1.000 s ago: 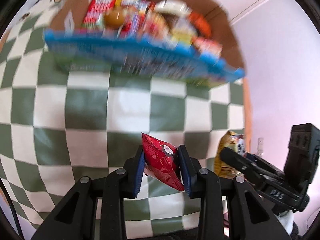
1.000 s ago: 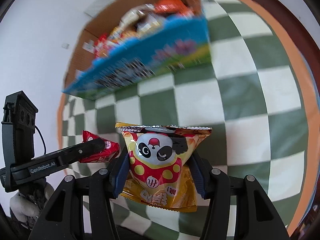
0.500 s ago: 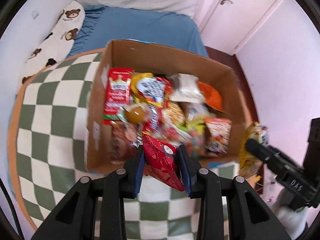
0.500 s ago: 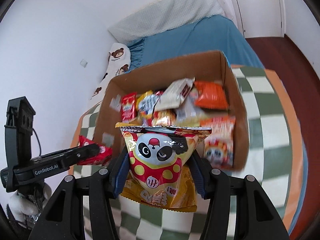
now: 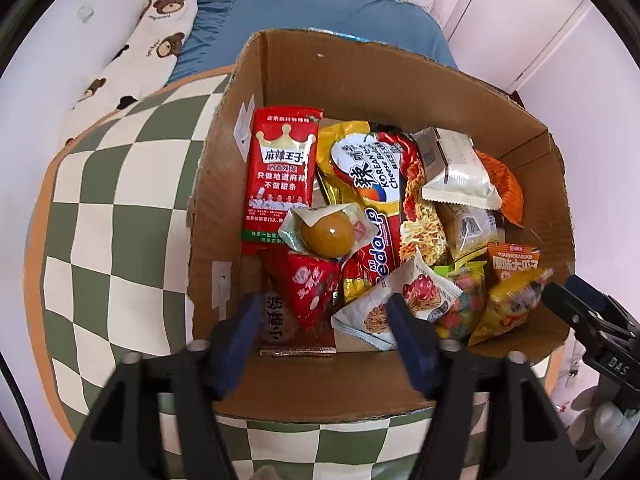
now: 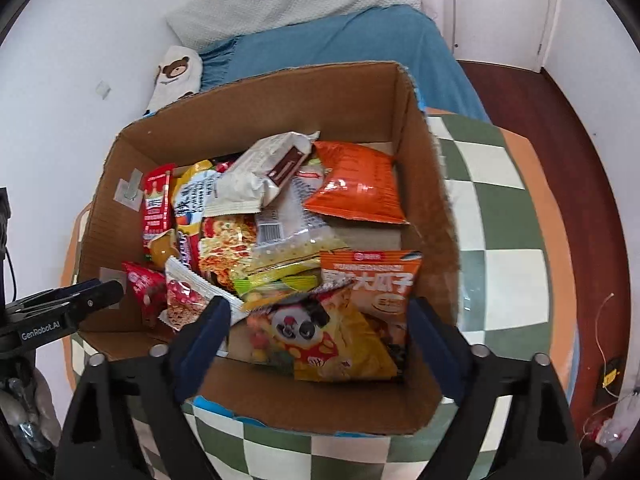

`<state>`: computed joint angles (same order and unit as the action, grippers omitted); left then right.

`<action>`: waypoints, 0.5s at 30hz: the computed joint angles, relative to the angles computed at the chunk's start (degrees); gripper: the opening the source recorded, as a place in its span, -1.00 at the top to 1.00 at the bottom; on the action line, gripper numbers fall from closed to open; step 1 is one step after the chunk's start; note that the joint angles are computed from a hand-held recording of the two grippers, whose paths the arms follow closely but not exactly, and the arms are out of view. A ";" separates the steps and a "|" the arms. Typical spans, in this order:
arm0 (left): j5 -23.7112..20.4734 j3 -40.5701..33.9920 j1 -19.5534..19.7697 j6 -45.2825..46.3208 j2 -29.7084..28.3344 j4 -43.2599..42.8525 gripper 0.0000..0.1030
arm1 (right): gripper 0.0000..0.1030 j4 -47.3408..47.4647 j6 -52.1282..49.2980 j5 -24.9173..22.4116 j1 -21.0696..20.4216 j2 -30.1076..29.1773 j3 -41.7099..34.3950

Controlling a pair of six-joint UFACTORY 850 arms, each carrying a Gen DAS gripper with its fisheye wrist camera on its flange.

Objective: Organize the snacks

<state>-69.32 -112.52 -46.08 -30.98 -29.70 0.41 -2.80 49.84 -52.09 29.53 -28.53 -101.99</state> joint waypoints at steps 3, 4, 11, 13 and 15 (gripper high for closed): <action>0.65 0.32 -0.66 -1.07 0.71 1.38 -0.52 | -0.90 -2.50 1.57 -1.91 0.60 0.60 -0.03; 0.77 0.30 -0.90 -1.37 0.91 1.88 -0.55 | -0.90 -3.18 2.13 -2.19 0.85 0.96 0.22; 3.24 2.85 -3.10 -3.72 3.89 5.83 -0.99 | -0.95 -9.65 7.98 -5.12 3.82 3.62 1.86; 4.20 4.20 -3.71 -4.67 5.13 6.63 -0.99 | -0.96 -11.46 9.93 -5.63 4.89 4.44 2.28; 4.96 5.46 -4.47 -5.56 6.37 7.46 -0.99 | -0.96 -13.11 11.50 -5.91 5.90 5.17 2.51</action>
<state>-64.36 -107.06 -50.55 -36.54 -23.34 7.87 -15.91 61.34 -58.00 35.43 -23.37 -99.47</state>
